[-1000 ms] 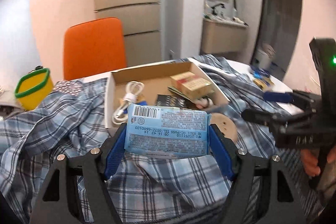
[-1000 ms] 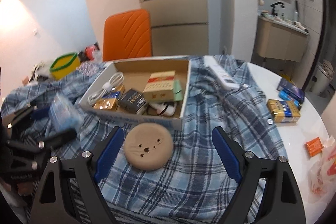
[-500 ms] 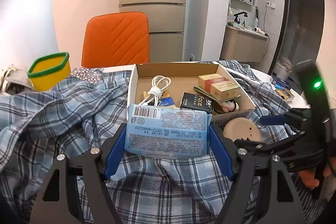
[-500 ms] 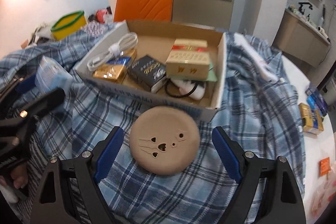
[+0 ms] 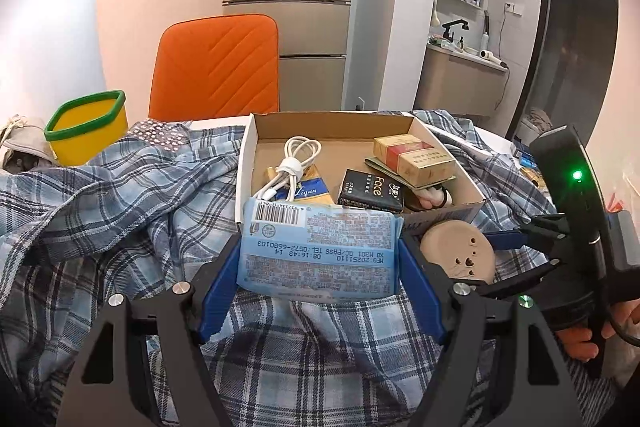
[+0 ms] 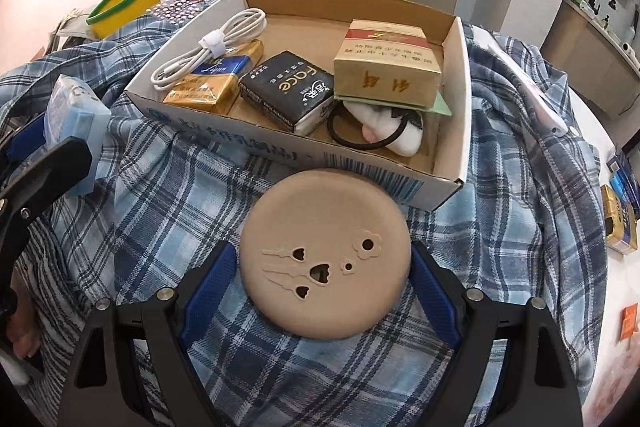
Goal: Organize soft objects
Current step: 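Carry the blue packet toward the box with the left tool while the right tool grasps the beige round tin, then lift the blue packet and beige tin with both tools over the box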
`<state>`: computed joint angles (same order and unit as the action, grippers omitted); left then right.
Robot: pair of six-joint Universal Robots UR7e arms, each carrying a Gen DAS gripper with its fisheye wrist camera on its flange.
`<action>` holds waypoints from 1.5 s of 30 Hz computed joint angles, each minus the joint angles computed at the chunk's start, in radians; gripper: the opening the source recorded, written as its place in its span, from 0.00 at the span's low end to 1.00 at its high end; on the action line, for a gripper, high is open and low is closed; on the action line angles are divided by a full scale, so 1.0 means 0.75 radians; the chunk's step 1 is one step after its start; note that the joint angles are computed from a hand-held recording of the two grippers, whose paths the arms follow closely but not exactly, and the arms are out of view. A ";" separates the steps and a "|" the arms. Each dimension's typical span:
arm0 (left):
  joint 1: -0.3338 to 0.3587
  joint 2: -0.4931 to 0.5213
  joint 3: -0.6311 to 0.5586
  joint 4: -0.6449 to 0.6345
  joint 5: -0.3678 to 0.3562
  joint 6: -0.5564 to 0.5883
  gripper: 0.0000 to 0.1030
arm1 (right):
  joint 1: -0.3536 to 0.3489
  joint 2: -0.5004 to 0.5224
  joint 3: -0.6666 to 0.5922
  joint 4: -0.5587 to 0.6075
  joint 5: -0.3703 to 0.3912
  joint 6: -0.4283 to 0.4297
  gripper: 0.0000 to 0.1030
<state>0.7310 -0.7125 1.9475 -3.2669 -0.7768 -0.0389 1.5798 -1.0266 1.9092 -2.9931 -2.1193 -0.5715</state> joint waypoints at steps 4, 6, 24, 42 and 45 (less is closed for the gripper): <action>-0.007 0.000 0.006 -0.018 0.011 0.007 0.72 | 0.007 -0.009 0.025 -0.059 0.008 -0.016 0.79; -0.013 0.001 0.010 -0.034 0.025 0.017 0.72 | 0.014 -0.019 0.043 -0.103 0.010 -0.034 0.79; -0.148 0.001 0.054 -0.323 0.183 0.202 0.72 | 0.088 -0.195 0.205 -0.335 0.070 -0.082 0.79; -0.228 0.016 -0.072 -0.435 0.313 0.369 0.72 | 0.201 -0.235 0.182 -0.528 0.114 -0.090 0.79; -0.225 0.019 -0.110 -0.446 0.320 0.401 0.72 | 0.225 -0.234 0.148 -0.543 0.124 -0.092 0.79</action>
<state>0.5625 -0.6984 1.8647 -3.6011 -0.5365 0.2617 1.7488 -1.2024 2.0201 -3.4007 -2.0262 -0.6403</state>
